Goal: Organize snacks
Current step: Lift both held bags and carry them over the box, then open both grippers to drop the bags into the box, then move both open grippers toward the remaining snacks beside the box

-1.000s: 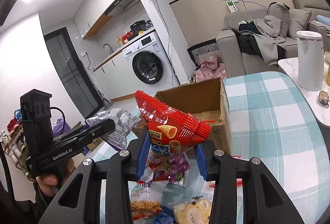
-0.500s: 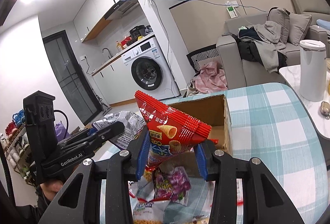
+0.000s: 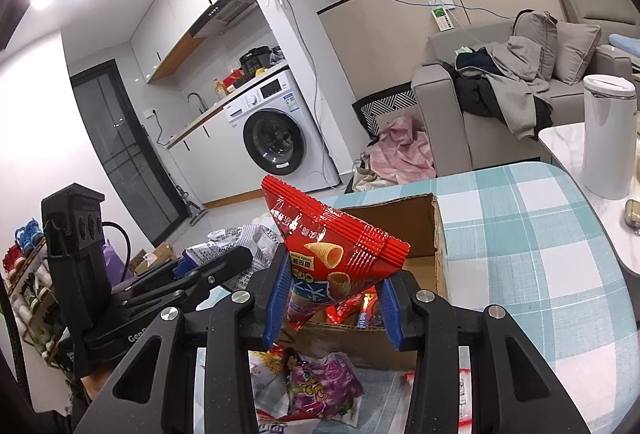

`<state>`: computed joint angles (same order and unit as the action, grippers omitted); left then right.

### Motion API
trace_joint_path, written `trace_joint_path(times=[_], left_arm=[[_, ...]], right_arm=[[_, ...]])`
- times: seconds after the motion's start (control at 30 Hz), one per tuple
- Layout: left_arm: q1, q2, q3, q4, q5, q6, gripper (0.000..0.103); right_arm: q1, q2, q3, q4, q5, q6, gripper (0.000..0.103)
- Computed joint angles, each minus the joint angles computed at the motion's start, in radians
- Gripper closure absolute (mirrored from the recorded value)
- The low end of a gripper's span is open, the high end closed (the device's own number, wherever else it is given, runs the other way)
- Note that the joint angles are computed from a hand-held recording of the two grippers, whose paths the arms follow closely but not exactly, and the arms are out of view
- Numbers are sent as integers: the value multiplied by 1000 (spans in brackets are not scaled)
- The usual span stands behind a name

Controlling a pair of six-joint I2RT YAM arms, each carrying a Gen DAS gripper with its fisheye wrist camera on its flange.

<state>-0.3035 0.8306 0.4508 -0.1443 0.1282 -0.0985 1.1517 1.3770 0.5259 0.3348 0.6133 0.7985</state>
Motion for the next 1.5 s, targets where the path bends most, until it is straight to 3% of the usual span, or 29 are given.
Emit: trace_joint_path(times=[0.33, 0.57, 0.63, 0.7, 0.8, 0.87, 0.93, 1.03, 1.07, 1.5], left_arm=[[-3, 142, -11, 138, -11, 7, 65], [-10, 197, -17, 169, 4, 21, 65], [-13, 199, -18, 166, 3, 28, 64], [-22, 194, -22, 155, -9, 26, 62], [-30, 183, -26, 136, -37, 25, 48], [-27, 148, -41, 122, -43, 19, 31], [-6, 93, -60, 97, -19, 16, 19], [26, 11, -86, 55, 14, 22, 9], [28, -18, -91, 36, 8, 20, 0], [251, -410, -155, -320, 160, 90, 1]], right_arm=[[-68, 75, 12, 43, -64, 7, 63], [-83, 103, 34, 26, -82, 7, 62], [-80, 105, 37, 16, -76, 0, 57], [-73, 106, 39, 10, -59, -6, 52], [-70, 101, 35, 2, -57, -9, 48], [-63, 96, 33, -15, -44, -7, 39], [-58, 88, 27, -31, -45, -4, 19], [-50, 71, 18, -57, -66, 2, 1], [-49, 64, 10, -57, -83, 6, 0], [56, 54, -39, -149, -21, 111, 0]])
